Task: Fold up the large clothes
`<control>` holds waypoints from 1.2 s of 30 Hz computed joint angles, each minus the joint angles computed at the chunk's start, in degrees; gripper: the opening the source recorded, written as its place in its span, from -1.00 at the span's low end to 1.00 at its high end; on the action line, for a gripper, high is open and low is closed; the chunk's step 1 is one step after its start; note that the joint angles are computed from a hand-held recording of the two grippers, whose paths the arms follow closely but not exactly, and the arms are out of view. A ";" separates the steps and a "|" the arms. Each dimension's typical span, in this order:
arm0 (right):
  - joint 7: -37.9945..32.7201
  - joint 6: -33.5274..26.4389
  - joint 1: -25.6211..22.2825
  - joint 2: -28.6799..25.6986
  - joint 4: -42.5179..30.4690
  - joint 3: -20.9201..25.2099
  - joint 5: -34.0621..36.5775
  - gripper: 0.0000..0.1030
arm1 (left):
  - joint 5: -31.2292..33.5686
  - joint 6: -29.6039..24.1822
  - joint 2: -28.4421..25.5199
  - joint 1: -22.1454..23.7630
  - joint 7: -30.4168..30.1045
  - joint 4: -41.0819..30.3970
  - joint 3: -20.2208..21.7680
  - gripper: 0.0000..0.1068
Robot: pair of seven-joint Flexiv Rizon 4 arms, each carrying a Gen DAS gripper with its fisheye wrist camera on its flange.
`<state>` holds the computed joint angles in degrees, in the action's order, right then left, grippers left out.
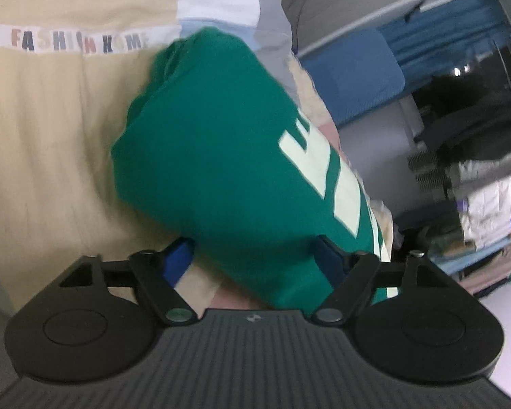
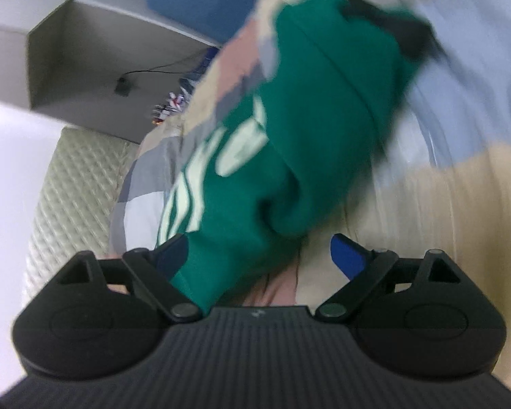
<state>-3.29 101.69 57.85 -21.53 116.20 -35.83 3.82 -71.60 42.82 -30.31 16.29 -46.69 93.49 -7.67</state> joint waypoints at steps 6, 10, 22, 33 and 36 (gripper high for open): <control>4.15 -1.34 -1.62 -4.26 -1.91 -1.00 -0.20 0.81 | -3.37 3.51 -1.55 -0.45 5.76 -2.53 -1.74 -0.34; 2.76 -0.55 -6.14 -6.72 -5.35 2.51 -1.06 0.83 | -7.77 2.54 -3.34 0.40 11.00 -5.81 -4.02 -0.62; -2.63 3.09 -9.31 -12.68 -10.53 4.94 4.58 0.80 | 3.87 1.19 -7.17 0.22 -0.82 -10.81 -3.03 -0.12; -3.23 2.94 -5.00 -16.21 -12.79 0.08 9.00 0.79 | 8.88 -3.10 -12.29 1.59 -17.86 -14.94 -4.26 0.93; -3.43 3.54 -3.55 -16.22 -11.41 -0.73 9.84 0.80 | 9.36 -2.04 -13.11 1.43 -18.56 -15.84 -5.01 0.93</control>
